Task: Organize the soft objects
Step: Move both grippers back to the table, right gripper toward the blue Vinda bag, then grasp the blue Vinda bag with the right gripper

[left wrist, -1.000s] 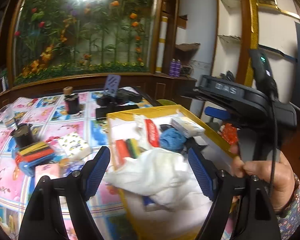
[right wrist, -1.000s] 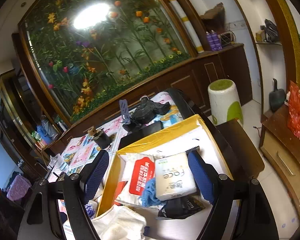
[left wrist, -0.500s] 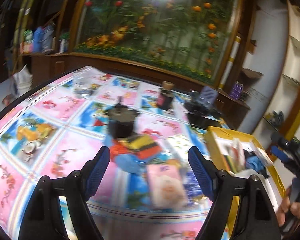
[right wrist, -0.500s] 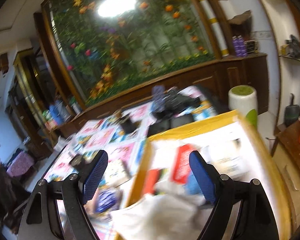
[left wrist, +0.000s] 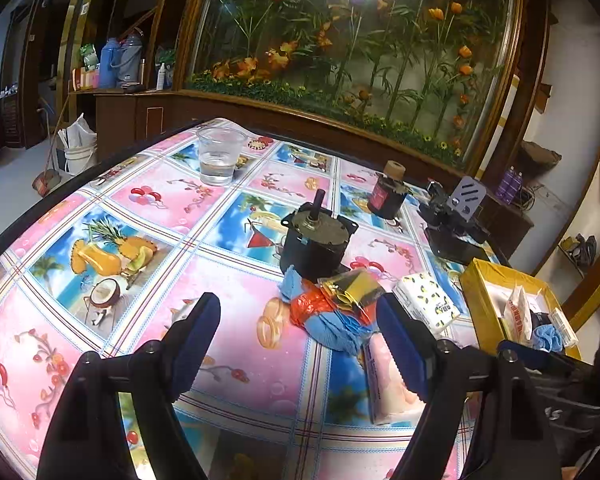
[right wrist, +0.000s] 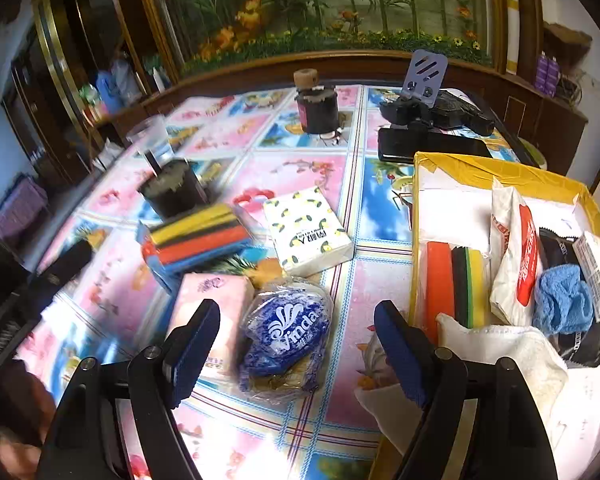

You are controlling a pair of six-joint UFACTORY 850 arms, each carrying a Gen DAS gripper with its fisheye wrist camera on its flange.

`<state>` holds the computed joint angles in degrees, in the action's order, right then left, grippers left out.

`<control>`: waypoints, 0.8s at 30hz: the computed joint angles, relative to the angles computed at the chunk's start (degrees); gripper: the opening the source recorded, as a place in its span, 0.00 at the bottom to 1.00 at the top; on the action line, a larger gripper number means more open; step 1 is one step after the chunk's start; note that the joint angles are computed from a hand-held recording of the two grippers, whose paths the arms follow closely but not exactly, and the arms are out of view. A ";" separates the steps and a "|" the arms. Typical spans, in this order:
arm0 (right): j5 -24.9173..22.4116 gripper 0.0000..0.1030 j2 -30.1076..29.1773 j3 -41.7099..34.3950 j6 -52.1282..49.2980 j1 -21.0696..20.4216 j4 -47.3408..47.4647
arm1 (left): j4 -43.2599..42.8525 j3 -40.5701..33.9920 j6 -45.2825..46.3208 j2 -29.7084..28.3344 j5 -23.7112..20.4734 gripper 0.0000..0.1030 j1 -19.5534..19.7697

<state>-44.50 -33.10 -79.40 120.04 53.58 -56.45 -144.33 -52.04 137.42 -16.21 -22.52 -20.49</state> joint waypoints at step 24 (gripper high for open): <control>7.86 0.51 -0.98 0.15 5.79 0.52 -15.07 | 17.65 -2.25 -17.34 -1.53 0.94 0.77 3.82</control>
<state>-36.64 -34.08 -79.25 125.83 54.10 -71.52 -126.68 -54.29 120.08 -17.74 -21.58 -16.67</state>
